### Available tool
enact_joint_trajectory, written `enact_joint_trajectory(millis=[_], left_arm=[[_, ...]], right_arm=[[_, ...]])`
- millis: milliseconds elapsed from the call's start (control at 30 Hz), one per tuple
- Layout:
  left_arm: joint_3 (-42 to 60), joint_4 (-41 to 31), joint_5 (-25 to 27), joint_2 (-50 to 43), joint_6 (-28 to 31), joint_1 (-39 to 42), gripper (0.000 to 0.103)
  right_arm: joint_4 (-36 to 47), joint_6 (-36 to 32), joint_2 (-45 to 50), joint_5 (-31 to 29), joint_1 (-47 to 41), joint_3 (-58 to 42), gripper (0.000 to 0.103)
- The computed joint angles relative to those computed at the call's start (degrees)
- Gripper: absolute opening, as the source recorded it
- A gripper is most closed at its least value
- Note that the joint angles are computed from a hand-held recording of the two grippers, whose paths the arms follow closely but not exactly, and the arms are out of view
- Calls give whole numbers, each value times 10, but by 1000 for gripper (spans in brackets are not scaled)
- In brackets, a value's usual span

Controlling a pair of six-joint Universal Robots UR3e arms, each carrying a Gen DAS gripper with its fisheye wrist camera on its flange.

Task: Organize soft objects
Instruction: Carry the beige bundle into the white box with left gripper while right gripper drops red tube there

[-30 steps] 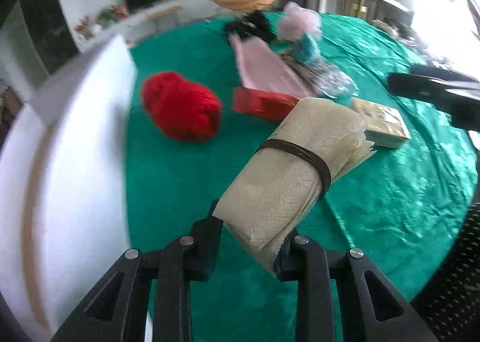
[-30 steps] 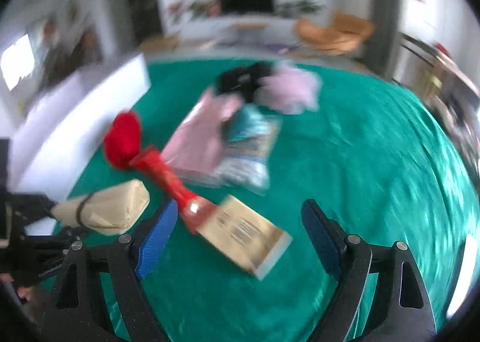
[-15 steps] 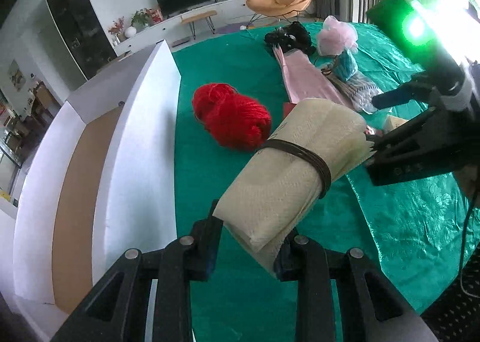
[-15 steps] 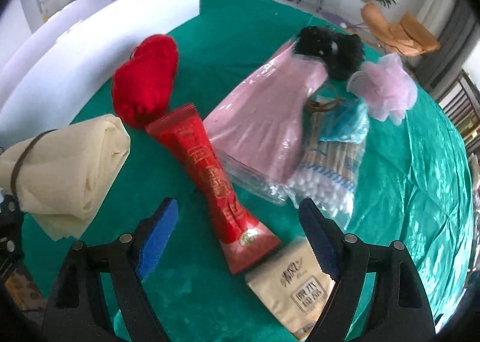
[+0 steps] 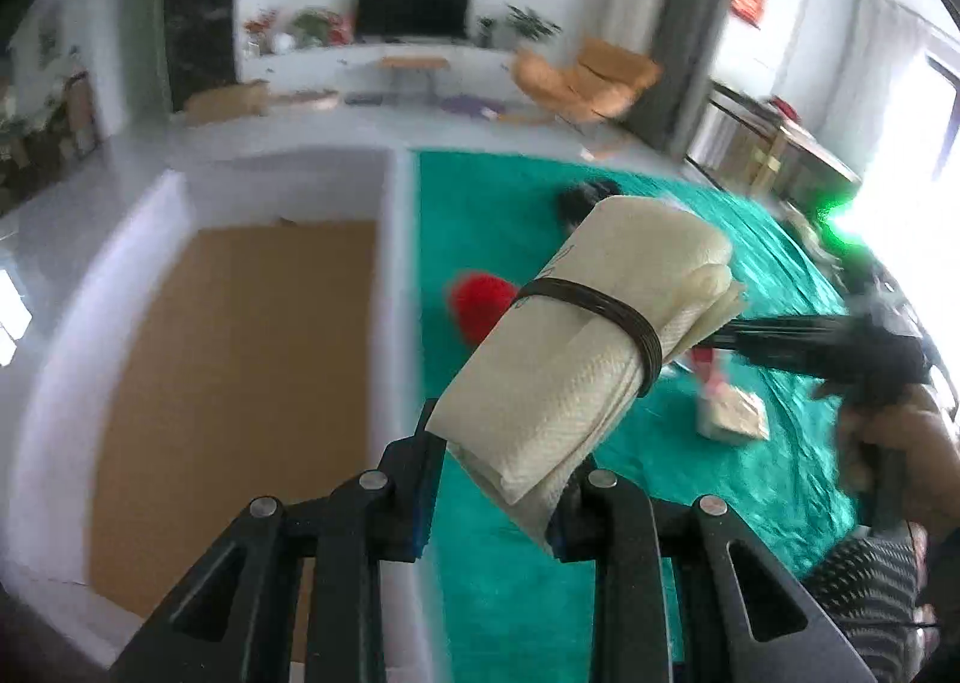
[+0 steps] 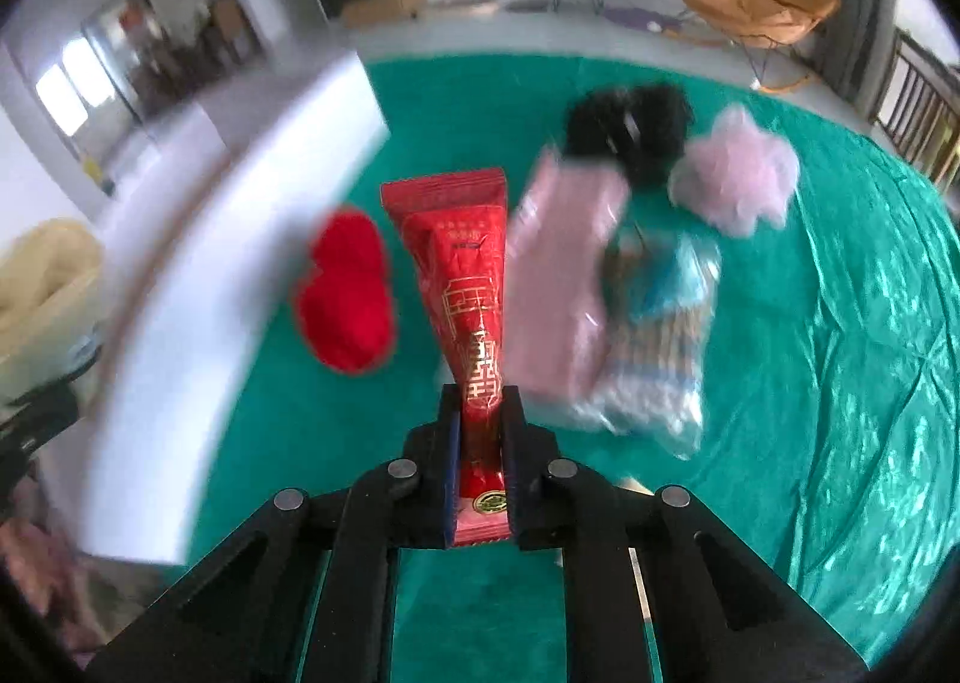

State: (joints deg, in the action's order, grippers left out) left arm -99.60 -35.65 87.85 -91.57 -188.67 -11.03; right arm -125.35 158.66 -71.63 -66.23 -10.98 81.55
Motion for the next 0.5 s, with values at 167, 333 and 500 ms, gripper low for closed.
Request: enact_joint_trajectory(millis=[167, 333, 500], left_arm=[[-64, -25, 41, 77, 39, 109, 28], [-122, -57, 90, 105, 63, 192, 31], [-170, -97, 101, 118, 60, 253, 92]], right_arm=[[80, 48, -31, 102, 49, -78, 13], [124, 105, 28, 180, 153, -197, 13], [88, 166, 114, 163, 248, -264, 53]])
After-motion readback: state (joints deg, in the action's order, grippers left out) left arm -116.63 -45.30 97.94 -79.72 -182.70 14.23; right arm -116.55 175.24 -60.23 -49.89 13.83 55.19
